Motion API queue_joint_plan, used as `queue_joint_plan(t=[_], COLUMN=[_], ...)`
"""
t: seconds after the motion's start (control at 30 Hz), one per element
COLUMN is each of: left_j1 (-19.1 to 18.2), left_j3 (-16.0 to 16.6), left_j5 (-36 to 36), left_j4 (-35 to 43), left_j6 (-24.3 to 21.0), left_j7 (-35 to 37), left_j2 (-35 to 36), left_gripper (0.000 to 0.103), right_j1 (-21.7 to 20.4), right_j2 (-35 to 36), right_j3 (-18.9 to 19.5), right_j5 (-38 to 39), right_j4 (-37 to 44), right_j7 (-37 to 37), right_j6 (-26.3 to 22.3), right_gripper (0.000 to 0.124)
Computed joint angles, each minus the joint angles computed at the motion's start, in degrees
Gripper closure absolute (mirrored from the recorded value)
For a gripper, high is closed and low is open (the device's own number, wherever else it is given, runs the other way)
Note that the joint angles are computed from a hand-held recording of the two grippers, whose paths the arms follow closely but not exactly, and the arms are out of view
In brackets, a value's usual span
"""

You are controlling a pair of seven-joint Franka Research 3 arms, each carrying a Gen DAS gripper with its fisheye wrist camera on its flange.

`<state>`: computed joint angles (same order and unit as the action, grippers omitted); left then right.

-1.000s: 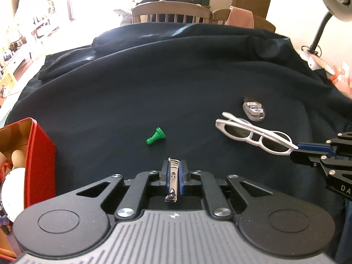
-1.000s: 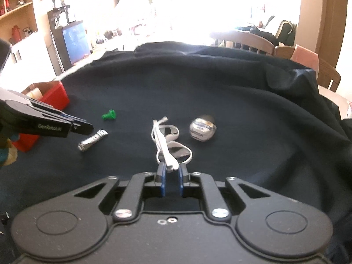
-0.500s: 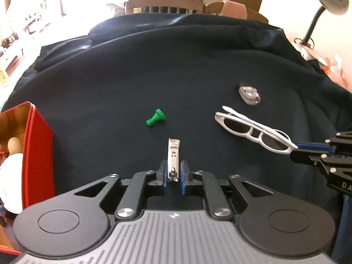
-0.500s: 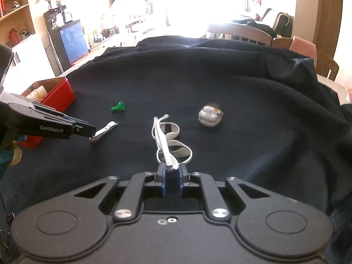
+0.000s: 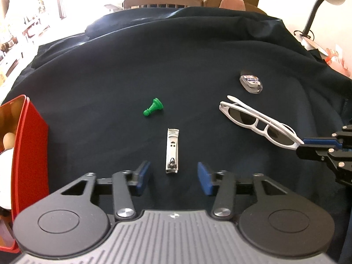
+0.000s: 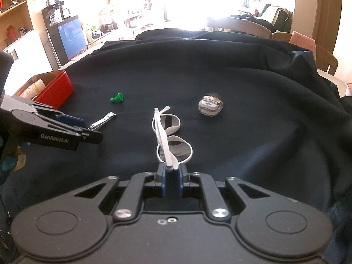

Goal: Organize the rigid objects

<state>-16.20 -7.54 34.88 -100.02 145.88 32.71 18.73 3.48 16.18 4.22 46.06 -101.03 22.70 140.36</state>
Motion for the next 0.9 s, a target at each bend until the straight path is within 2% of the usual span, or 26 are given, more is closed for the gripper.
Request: queue_joint_plan(t=[0.17,0.43,0.9], left_j1=[-0.2,-0.3,4.4], left_j3=[0.1,0.6,0.0], left_j5=[0.4,2.7,2.7], left_j4=[0.1,-0.1,-8.4], left_j6=[-0.2,-0.6,5.3], left_j7=[-0.2,-2.5,-5.4], left_j2=[0.0,-1.3,-10.1], left_gripper=[0.091,0.092,0.092], right_j1=[0.1,0.6,3.7], right_j2=[-0.4,-2.1,-4.8], right_j3=[0.1,0.6,1.2], right_j5=[0.2,2.8,6.4], right_j4=[-0.6,-1.5,-1.3], right_j7=[-0.1,-2.3,-3.1], right_j6=[0.6,1.8,6.0], right_gripper=[0.114,0.114,0.120])
